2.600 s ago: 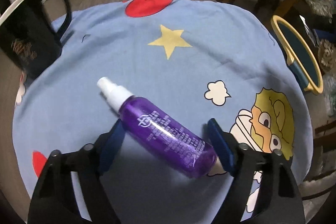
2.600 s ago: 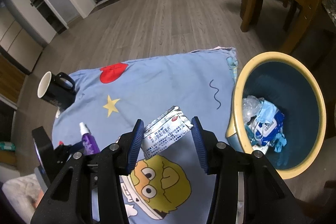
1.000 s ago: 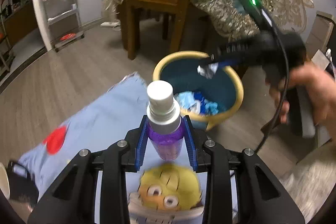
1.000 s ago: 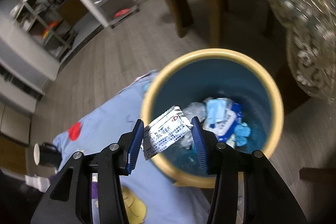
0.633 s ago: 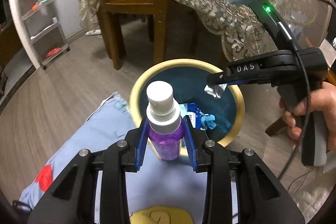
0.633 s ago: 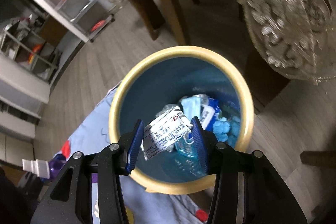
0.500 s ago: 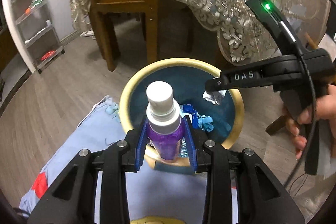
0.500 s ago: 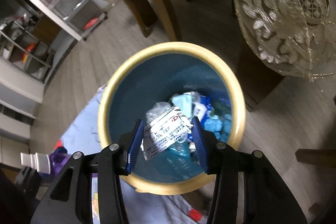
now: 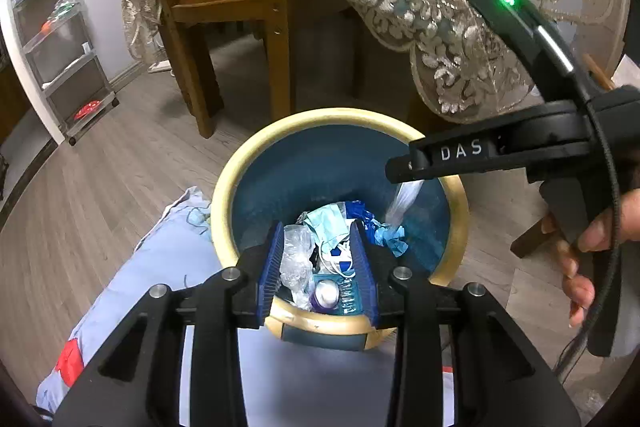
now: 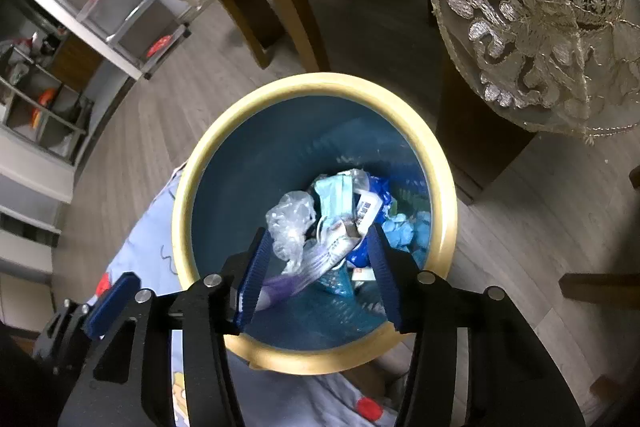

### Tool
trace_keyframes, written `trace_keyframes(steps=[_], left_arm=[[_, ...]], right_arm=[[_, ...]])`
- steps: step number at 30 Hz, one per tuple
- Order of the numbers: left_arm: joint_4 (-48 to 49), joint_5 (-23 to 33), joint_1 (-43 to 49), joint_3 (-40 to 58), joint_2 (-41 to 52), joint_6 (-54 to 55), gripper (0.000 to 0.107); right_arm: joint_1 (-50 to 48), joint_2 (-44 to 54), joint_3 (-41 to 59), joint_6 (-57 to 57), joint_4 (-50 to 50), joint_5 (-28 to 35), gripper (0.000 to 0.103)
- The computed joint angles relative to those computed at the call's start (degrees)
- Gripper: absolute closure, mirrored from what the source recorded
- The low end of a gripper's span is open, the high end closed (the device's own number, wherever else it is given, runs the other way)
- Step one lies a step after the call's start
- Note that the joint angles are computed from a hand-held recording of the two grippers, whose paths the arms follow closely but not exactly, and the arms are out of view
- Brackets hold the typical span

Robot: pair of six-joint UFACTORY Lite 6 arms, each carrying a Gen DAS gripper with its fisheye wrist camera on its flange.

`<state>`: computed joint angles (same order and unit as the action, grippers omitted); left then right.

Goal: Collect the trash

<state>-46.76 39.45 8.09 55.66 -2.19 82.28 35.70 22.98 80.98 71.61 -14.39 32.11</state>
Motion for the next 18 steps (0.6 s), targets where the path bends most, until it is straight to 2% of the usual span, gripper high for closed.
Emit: trace_keyframes(steps=[4,8,10,12,13,14,17,18], left_arm=[[1.17,4.88,4.64,0.39,-3.72,0.15,0.073],[1.43,14.34,13.38,1.17,-8.52,0.16,0.073],[1.8,19.15,18.54,1.45,-10.7,1.28,0.073],[1.95,23.14,23.4,1.61,-12.49,3.12,0.068],[2.18,26.12,26.9,1.9,-13.41,4.08,0.055],[2.44,28.18,29.64,2.07,-14.27,4.5,0.039],[1.33,36.33,38.98,3.44,-15.62,8.07,0.022],[1.01,38.98,42.38,3.89,-16.24,9.56,0.016]], right_arm=[[0.92,-1.06,0.42,-0.47,-1.37,0.85,0.049],[2.7,-3.88,-0.57,-2.1,-0.83,1.4,0.049],[4.68,-5.42,0.18,-2.47,-1.09,3.55,0.049],[8.07,-7.11,1.78,-0.2,-4.25,6.89,0.049],[9.93,-7.8,2.58,1.69,-6.24,8.72,0.049],[13.04,-8.94,3.48,5.27,-9.41,11.47,0.044],[21.64,-11.52,4.87,15.35,-17.49,17.6,0.027],[24.56,-12.07,5.28,18.38,-19.86,20.02,0.026]])
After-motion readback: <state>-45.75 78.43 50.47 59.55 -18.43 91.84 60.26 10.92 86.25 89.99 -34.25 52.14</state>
